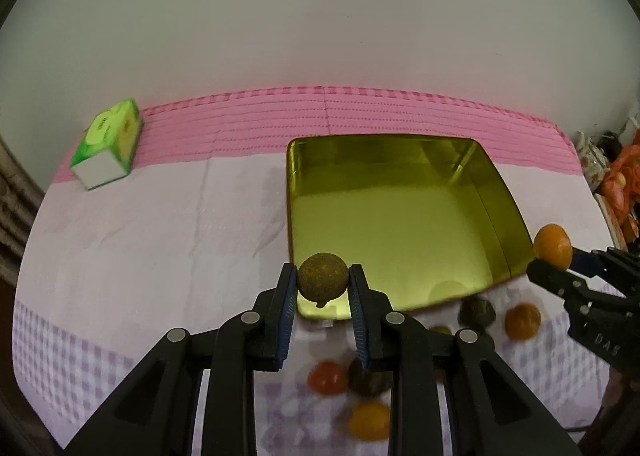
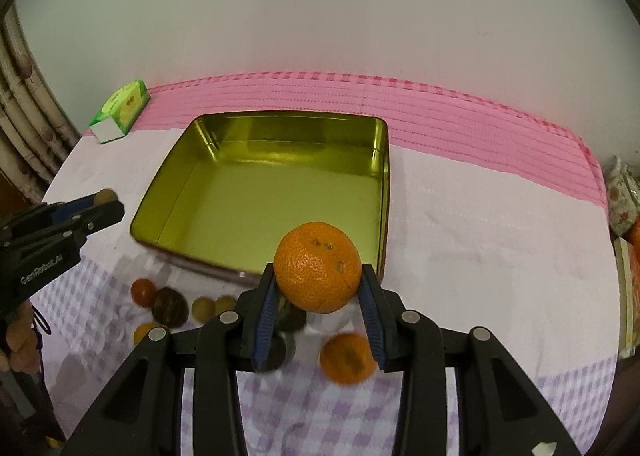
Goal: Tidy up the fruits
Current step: 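Lift the green fruit and tangerine with both tools over the toffee tin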
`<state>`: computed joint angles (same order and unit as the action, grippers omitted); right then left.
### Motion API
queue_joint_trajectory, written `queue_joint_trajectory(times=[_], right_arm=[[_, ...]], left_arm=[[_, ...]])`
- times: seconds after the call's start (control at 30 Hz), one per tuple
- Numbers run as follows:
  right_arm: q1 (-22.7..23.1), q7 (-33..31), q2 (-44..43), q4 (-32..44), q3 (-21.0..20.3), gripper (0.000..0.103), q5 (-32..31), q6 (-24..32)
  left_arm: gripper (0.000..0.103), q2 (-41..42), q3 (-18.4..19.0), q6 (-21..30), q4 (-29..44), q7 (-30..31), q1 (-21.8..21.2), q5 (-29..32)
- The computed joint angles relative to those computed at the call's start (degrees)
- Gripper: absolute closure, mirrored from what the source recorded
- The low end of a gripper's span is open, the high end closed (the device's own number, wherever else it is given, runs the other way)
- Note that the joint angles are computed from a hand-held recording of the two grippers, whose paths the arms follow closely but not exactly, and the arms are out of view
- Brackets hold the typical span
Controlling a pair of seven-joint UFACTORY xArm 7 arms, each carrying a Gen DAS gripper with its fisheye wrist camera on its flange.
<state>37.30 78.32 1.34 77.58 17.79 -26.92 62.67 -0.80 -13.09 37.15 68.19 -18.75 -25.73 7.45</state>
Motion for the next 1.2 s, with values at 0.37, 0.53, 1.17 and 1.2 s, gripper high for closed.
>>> queue_joint_trajectory(times=[0.37,0.53,1.17,1.2], right_arm=[[-2.26,-5.97,4.23,0.25,-2.77,0.067,3.56,-5.05],[-2.13,-6.67,4.71,-0.61,-3.36,0.067,4.81,-6.01],[-1.7,-7.09,6.68,0.11,-4.12,0.066,6.38,-6.04],[-1.68,-7.13,6.73,0.2,-4.13,0.066,6.49,-5.93]], left_arm=[[0.077,9.52,0.92,2.5,6.61,-1.19,-2.33,2.65],[0.077,11.1,1.44,2.77,7.03,-1.17,-3.04,3.16],[0.076,12.24,2.16,2.31,6.96,-3.11,-4.1,5.73],[0.076,12.2,2.16,2.32,6.86,-2.83,-4.16,6.12]])
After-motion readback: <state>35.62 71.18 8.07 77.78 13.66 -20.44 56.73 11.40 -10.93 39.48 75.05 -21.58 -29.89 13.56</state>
